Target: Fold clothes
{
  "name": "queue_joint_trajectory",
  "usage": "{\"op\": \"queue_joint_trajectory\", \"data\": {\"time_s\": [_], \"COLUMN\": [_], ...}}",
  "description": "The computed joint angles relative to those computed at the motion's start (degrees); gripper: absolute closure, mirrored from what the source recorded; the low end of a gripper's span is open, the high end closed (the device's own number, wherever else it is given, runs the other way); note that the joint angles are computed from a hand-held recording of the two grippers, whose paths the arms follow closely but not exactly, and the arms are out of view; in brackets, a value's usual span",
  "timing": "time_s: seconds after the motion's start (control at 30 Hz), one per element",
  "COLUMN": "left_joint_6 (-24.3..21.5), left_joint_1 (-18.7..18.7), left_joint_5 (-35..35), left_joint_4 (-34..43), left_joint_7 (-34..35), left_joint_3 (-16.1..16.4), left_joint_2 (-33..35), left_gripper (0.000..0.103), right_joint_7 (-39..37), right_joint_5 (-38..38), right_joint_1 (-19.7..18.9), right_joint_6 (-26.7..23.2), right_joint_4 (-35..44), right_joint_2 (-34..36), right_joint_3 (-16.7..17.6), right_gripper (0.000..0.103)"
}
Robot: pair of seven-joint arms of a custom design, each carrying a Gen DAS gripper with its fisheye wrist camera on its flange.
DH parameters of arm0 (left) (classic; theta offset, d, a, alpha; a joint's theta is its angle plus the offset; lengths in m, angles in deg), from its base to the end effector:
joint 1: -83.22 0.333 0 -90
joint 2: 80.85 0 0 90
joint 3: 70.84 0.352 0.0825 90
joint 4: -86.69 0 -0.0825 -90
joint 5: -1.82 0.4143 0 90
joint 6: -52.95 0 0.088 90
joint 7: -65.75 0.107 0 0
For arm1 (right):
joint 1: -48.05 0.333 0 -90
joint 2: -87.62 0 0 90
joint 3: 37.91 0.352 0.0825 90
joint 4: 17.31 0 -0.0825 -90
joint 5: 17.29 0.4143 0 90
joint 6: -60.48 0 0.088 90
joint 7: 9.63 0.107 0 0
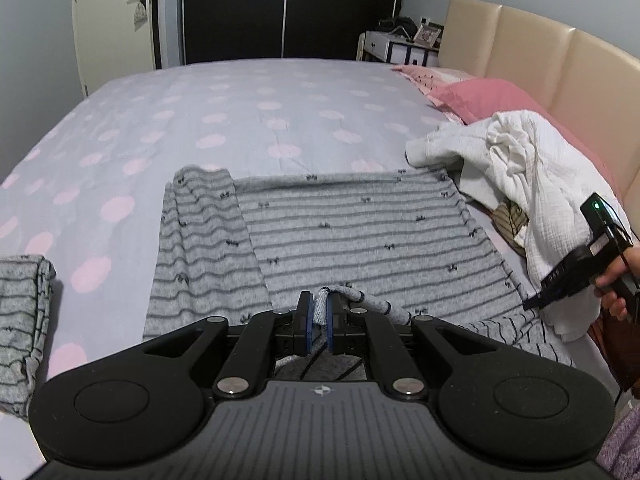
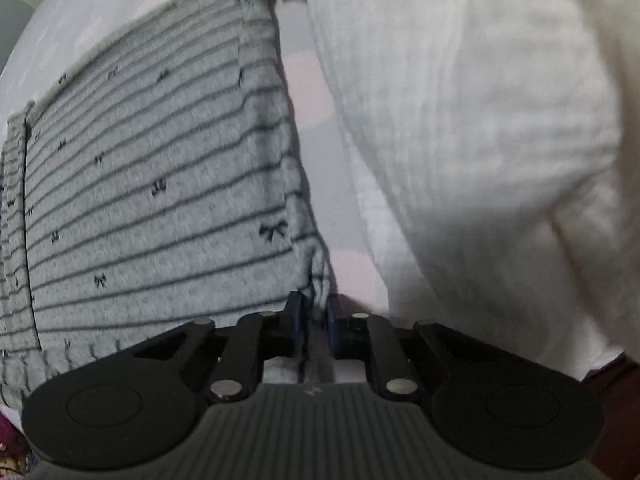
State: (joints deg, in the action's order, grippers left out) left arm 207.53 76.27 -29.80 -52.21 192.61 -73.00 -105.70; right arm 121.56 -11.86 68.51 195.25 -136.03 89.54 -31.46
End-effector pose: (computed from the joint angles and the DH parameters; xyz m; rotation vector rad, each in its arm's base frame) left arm 0.4698 -0.0596 0.5650 -1.4454 2.1556 -0.9369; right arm 0.5384 0.2742 0.4598 -1.7023 2.3283 0.0444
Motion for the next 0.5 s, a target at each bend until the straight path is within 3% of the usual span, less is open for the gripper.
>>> {"op": "queue_joint_trajectory", "data": {"time_s": [0.13, 0.23, 0.33, 0.4, 0.5], "left_joint_6": [1.09, 1.62, 2.56, 0.57, -3.12], "left_joint_1": [0.56, 2.8, 6.32, 7.63, 4.85], "left_joint_5": [3.1, 10.61, 24.13, 35.16, 50.25], "left_joint_4": [2.93, 8.31, 16.73, 24.4, 35.64], "left_joint_7": [-0.54, -3.62, -11.63, -19.44, -29.09], "left_joint_3": [-1.85, -5.41, -10.56, -13.45, -14.59], "left_joint_2": [2.35, 6.37, 12.86, 18.74, 28.23], "left_gripper": [0.099, 0.099, 0.099, 0.099, 0.099], "right_joint_7": [-1.38, -3.52, -6.7, -8.77, -11.64], "right_joint_5": [-0.11, 1.52, 6.02, 9.4, 13.99], "right_joint_1": [-0.26, -0.73, -1.33, -1.54, -1.61], "right_joint_6": [0.64, 2.63, 5.18, 7.16, 9.97], "right_joint_4": [-0.75, -2.14, -4.21, -5.92, -8.11], "right_joint_2": [-1.31, -2.67, -4.15, -5.06, -6.06], "right_joint_3": [-0.2, -0.7, -1.45, -1.92, -2.51], "right_gripper": [0.095, 0.095, 0.095, 0.095, 0.095]}}
